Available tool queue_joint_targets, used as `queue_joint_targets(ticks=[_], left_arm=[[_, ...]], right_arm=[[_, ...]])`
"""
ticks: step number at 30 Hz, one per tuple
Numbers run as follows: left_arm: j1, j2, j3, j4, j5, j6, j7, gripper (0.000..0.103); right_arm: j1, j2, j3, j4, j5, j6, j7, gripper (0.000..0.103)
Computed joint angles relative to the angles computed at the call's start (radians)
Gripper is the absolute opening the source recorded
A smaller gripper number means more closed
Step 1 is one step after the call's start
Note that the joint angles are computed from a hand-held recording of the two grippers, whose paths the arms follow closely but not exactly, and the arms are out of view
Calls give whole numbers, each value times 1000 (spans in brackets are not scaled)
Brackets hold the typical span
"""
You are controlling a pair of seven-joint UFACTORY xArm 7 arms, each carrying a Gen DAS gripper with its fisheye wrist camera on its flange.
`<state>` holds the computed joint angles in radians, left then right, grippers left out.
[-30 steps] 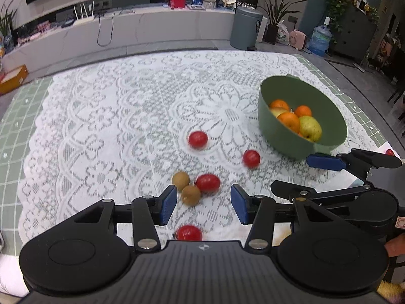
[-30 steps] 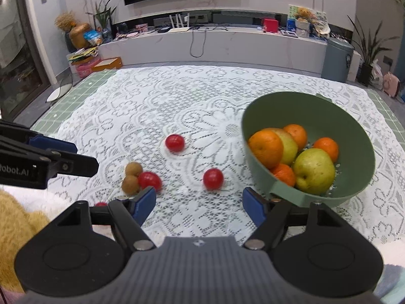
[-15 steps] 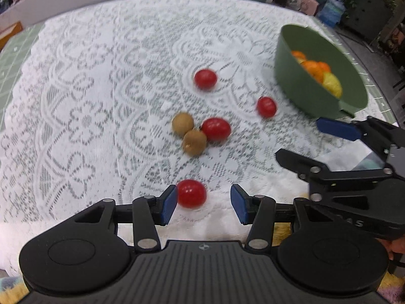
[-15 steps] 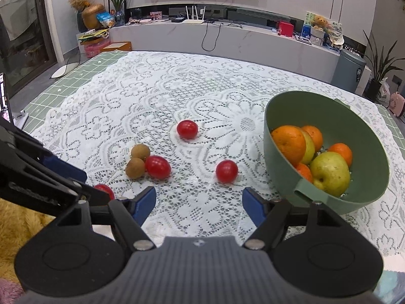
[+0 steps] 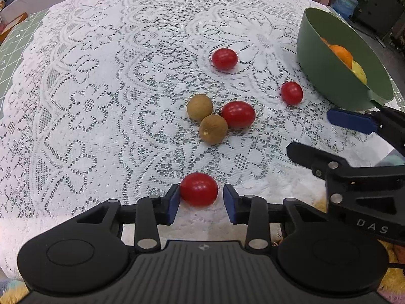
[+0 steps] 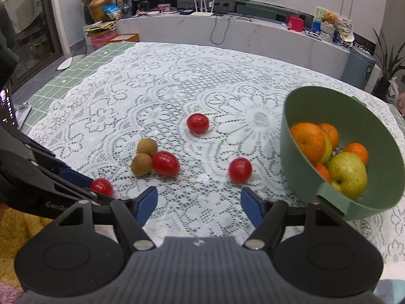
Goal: Organize fruits
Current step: 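Grasp a red tomato with the left gripper while the right gripper grasps another tomato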
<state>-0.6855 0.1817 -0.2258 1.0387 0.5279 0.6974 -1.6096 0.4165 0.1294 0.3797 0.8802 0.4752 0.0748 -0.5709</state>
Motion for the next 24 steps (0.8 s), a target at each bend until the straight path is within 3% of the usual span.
queue_joint_targets(ticks=[10, 18, 24], left_arm=[[5, -22, 5, -38, 46, -47, -53, 35], [22, -72, 5, -97, 141, -97, -197, 35], [43, -83, -5, -113, 174, -111, -248, 35]], right_arm=[[-45, 51, 73, 60, 153, 38, -167, 56], [-28, 100, 68, 106, 123, 40, -163, 45], [-27, 145, 73, 143, 45, 41, -119, 37]])
